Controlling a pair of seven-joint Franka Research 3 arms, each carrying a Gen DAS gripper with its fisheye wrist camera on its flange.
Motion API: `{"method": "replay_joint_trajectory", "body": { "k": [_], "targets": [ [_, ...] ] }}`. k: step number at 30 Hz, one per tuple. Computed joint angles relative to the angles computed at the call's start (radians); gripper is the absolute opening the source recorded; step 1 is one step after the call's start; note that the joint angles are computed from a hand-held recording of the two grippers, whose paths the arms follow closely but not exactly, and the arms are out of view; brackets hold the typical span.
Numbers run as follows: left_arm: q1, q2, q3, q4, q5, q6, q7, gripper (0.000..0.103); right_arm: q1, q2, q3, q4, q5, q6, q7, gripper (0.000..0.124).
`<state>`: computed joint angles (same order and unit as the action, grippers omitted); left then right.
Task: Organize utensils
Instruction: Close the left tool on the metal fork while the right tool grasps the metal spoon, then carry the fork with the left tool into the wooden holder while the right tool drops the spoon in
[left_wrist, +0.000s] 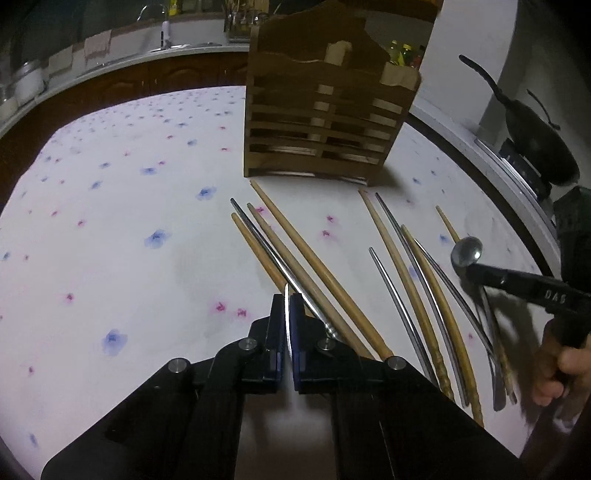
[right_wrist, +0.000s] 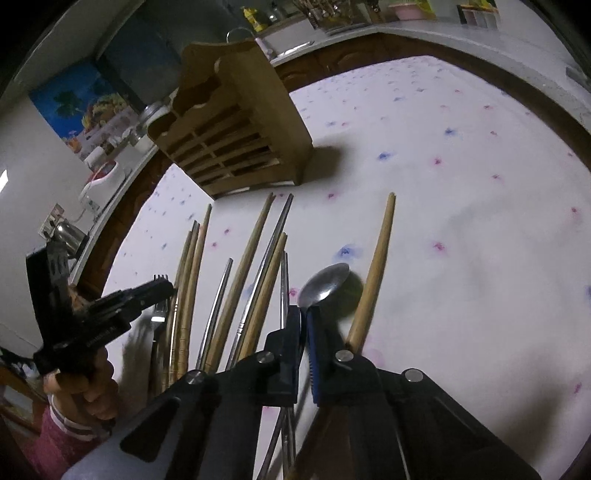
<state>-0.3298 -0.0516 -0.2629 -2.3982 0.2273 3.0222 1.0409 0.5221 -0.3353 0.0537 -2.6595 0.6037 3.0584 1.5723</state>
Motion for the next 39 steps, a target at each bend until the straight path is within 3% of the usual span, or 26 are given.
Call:
{"method": "replay_joint_trajectory", "body": {
  "k": [3, 9, 14, 24, 33, 39],
  "targets": [
    [0.009, -0.047, -0.006, -0.037, 0.032, 0.018, -0.047, 0.002, 0.011, -0.038, 0.004, -0.019, 0.005, 0.019, 0.003, 0.002],
    [0.032, -0.174, -0.024, -0.110, 0.081, 0.048, -0.129, 0.002, -0.055, -0.129, 0.090, -0.047, -0.098, 0.042, 0.076, 0.002],
    [0.090, -0.281, -0.070, -0.146, 0.155, 0.063, -0.206, 0.002, -0.132, -0.195, 0.169, -0.052, -0.198, 0.057, 0.154, 0.002],
    [0.216, -0.393, -0.137, -0.154, 0.246, 0.085, -0.326, 0.002, -0.197, -0.221, 0.214, -0.023, -0.309, 0.093, 0.228, 0.002],
    [0.387, -0.373, -0.247, -0.066, 0.343, 0.096, -0.443, 0.002, -0.250, -0.189, 0.231, 0.035, -0.372, 0.091, 0.246, 0.002],
    [0.596, -0.314, -0.396, 0.108, 0.504, 0.078, -0.576, 0.002, -0.373, -0.141, 0.301, 0.136, -0.441, 0.096, 0.262, 0.002]
  ]
}}
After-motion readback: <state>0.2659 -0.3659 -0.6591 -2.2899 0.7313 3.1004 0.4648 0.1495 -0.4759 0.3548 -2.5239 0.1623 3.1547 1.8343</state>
